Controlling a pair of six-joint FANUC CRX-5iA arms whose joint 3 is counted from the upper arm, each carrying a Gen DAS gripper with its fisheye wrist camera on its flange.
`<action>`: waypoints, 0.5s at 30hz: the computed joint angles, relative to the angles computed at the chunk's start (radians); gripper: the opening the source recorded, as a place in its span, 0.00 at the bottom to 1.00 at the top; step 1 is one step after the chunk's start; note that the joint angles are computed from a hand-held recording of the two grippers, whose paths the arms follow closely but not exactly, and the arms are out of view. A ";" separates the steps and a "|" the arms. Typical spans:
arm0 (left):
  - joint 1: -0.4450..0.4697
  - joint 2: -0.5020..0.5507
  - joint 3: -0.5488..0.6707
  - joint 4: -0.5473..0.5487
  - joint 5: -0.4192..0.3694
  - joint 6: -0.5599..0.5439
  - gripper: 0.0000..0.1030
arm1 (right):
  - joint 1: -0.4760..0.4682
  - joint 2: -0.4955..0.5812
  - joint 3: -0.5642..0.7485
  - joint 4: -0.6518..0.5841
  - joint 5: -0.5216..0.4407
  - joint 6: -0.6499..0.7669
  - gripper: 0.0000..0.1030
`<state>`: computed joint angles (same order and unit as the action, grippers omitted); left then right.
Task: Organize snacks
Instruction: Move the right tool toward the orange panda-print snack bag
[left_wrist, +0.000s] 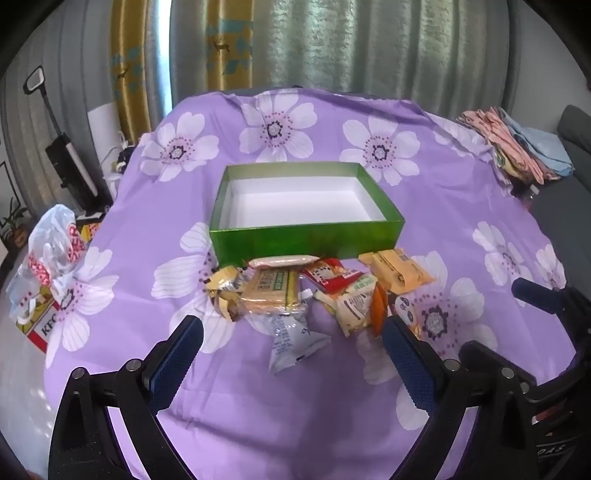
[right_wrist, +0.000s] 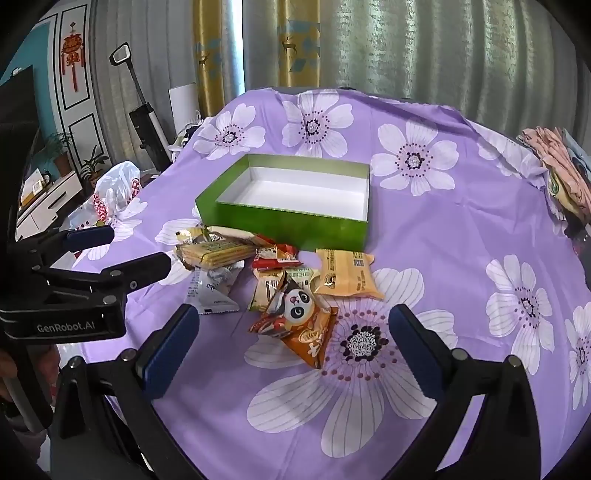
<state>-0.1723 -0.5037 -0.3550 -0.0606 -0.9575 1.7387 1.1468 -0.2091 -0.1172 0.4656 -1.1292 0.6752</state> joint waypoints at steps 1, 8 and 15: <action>-0.004 0.003 0.000 0.001 -0.001 0.000 0.94 | -0.003 0.000 -0.003 -0.004 0.003 0.002 1.00; -0.005 0.027 -0.012 0.054 0.013 -0.032 0.94 | -0.019 -0.010 -0.016 -0.044 0.008 0.015 1.00; 0.062 0.038 -0.110 0.296 0.062 -0.219 0.94 | -0.059 -0.024 -0.050 -0.113 0.054 0.051 1.00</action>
